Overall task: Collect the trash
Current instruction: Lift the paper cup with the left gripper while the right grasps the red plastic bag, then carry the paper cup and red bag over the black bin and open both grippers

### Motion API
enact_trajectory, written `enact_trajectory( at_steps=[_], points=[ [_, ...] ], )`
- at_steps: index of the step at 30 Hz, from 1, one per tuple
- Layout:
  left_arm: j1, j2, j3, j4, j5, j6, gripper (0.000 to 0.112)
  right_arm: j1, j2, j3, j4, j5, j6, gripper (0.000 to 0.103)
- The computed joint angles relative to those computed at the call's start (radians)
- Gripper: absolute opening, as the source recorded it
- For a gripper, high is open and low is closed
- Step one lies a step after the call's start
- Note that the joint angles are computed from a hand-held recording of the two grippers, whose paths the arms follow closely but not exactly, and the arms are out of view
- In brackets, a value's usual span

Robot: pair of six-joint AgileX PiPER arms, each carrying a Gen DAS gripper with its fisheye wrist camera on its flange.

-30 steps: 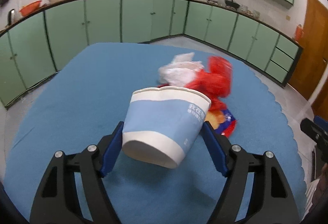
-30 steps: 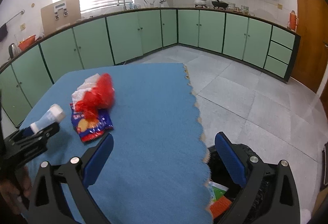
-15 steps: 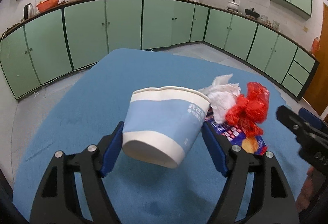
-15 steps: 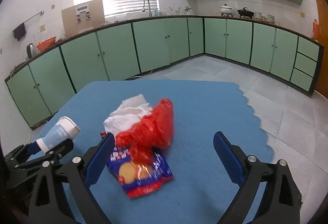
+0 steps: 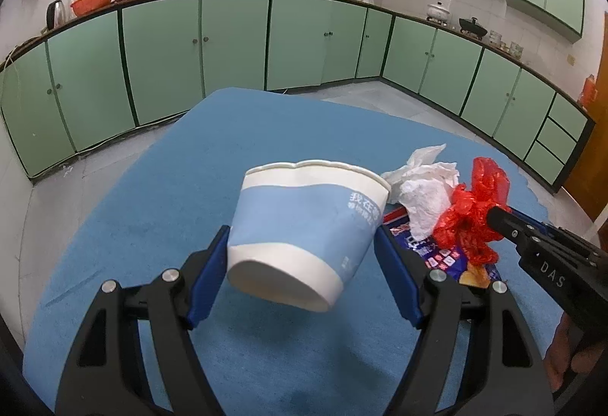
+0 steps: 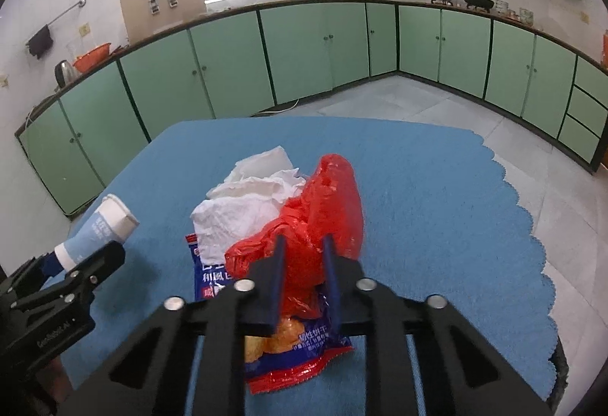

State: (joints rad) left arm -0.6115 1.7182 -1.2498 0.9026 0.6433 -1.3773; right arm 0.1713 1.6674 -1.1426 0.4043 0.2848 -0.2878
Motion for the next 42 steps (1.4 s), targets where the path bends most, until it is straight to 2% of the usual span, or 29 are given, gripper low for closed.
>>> enact_trajectory(
  at_steps=[5, 9, 12, 19, 25, 32, 42],
  points=[
    [-0.039, -0.011, -0.014, 0.013, 0.017, -0.006, 0.073, -0.031, -0.075, 0.066, 0.138, 0.0, -0.147, 0.011],
    [-0.094, -0.009, -0.045, 0.023, 0.036, -0.008, 0.073, -0.1, -0.179, 0.143, 0.291, 0.025, -0.312, 0.01],
    [-0.139, 0.005, -0.078, 0.027, 0.043, -0.006, 0.073, -0.159, -0.234, 0.166, 0.338, 0.056, -0.373, 0.01],
    [-0.254, 0.089, -0.213, 0.009, 0.055, 0.027, 0.073, -0.403, -0.383, 0.238, 0.429, 0.187, -0.537, 0.01],
    [-0.34, 0.216, -0.387, -0.058, 0.045, 0.105, 0.073, -0.641, -0.46, 0.268, 0.483, 0.311, -0.661, 0.01],
    [-0.433, 0.385, -0.624, -0.133, 0.05, 0.208, 0.073, -0.931, -0.478, 0.284, 0.557, 0.433, -0.823, 0.01],
    [-0.506, 0.635, -1.008, -0.281, 0.119, 0.405, 0.073, -1.209, -0.409, 0.274, 0.61, 0.53, -0.99, 0.01]
  ],
)
